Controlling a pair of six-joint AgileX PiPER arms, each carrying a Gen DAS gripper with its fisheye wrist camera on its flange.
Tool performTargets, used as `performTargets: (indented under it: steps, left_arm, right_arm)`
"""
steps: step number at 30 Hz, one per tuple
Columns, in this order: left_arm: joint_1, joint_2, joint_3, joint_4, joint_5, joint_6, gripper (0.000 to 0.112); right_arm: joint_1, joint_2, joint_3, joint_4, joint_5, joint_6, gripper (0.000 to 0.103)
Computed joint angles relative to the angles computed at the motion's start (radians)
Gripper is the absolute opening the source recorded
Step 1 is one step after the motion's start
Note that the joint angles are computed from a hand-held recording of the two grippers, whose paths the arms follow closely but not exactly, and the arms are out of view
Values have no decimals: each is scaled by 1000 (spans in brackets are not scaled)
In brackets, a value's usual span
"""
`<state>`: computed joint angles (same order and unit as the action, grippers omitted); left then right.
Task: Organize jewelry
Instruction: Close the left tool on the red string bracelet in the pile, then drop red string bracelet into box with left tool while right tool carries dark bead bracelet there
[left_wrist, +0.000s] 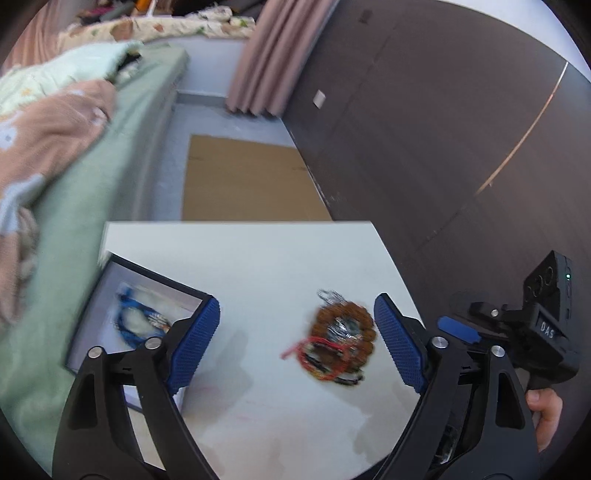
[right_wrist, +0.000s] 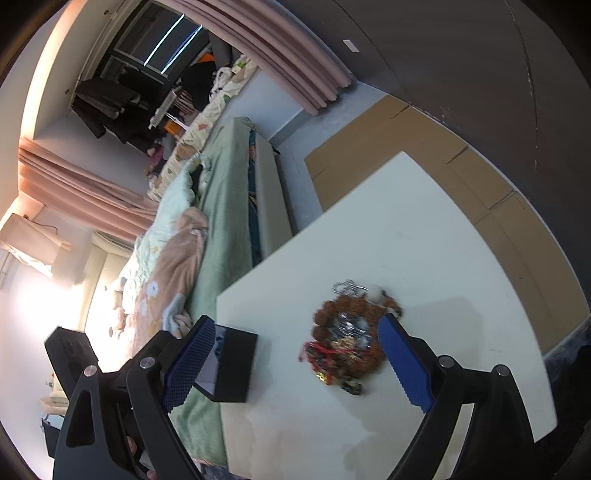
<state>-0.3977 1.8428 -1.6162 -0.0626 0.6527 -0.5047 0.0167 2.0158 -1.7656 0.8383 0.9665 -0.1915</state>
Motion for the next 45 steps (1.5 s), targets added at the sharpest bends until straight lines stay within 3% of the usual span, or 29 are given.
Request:
performTargets:
  steps: [6,9,20,23,29,33,38,45]
  left_arm:
    - [-44,55,36,-106,-69,101,63]
    - [-61,86,45,-172,-58,169,50]
    - [-121,150,32,-158,-46,218,49]
    - [-152,183,2,-53,-14,167,49]
    - [-177,195,-9,11,-17,151,32]
    - [-186,214,-27,38,-6,133,11]
    - [-192,214,-35,54,-9,121,8]
    - [-153,101,72,25,-61,105,8]
  right_arm:
    - [-33,13,13,-20,33,-27,79]
    - [-49,7,34,-21,37,-48,78]
    - [-55,5,125,-86,48,-92,66]
    - [-52,-3,147,-92,36,-96,65]
    - [-63,-11,175,-74,41,-110,66]
    - [-71,-40,219,-52,11,-117,66]
    - [-46,-49,230,-70,-8,-96,65]
    - [11,-52,223,-91,-16,-97,65]
